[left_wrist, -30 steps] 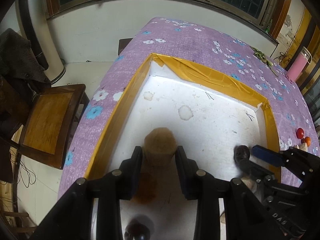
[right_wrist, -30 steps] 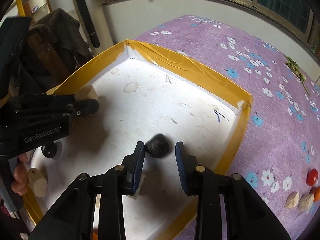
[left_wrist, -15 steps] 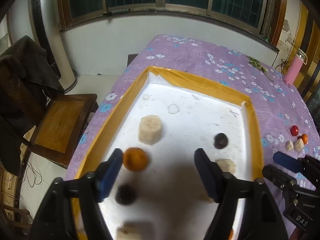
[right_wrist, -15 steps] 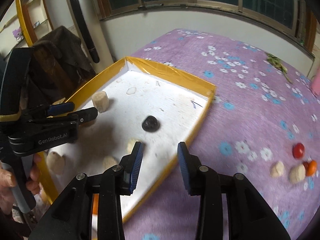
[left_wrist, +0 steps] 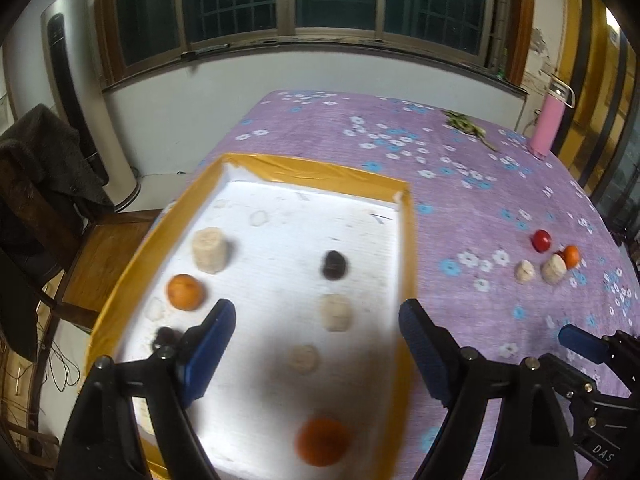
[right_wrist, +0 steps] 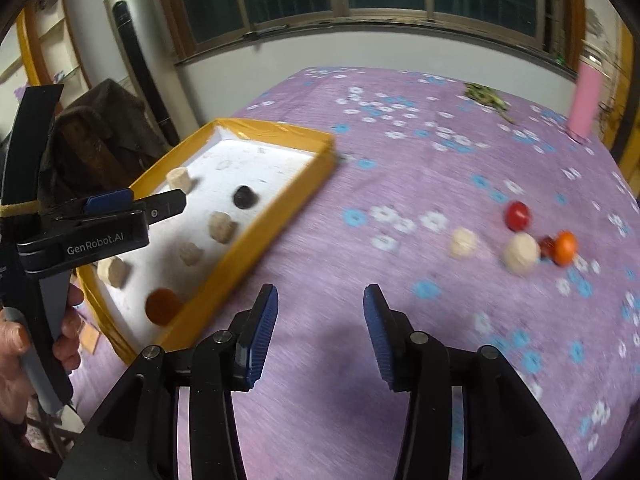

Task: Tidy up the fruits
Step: 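Move both open tools back toward the remaining fruits, then grasp a small cream cube with the left tool while the right grasps a large cream cake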

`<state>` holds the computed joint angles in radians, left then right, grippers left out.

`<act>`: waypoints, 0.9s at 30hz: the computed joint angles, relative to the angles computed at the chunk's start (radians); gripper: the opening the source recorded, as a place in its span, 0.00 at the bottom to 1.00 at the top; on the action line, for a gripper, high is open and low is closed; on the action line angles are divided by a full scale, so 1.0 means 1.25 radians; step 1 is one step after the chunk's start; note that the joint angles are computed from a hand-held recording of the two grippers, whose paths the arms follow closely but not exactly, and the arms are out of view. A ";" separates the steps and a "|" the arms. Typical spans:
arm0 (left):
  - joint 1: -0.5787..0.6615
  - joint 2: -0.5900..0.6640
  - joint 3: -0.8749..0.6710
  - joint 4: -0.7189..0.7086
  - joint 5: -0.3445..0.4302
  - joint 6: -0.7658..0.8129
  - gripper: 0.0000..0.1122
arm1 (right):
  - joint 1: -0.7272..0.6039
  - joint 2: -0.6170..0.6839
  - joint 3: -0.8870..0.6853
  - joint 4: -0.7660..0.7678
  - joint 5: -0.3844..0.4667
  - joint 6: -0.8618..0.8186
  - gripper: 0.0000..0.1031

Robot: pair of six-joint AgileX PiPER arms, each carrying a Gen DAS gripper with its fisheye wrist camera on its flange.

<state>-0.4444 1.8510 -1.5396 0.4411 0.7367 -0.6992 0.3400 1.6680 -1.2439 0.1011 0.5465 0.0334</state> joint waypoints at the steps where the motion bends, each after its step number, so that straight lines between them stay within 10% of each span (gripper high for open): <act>1: -0.011 0.005 -0.008 0.001 0.005 -0.003 0.76 | -0.008 -0.013 0.016 0.001 -0.004 -0.003 0.44; 7: -0.081 0.042 -0.063 0.017 0.041 -0.021 0.79 | -0.092 -0.101 0.126 -0.016 -0.052 0.006 0.64; 27: -0.171 0.228 -0.328 -0.032 0.186 0.066 0.80 | -0.330 0.016 0.032 0.261 -0.006 -0.355 0.65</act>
<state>-0.6585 2.1360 -1.9491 0.4011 0.9690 -0.6164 -0.0725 1.6882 -1.2039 0.4277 0.5396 -0.4102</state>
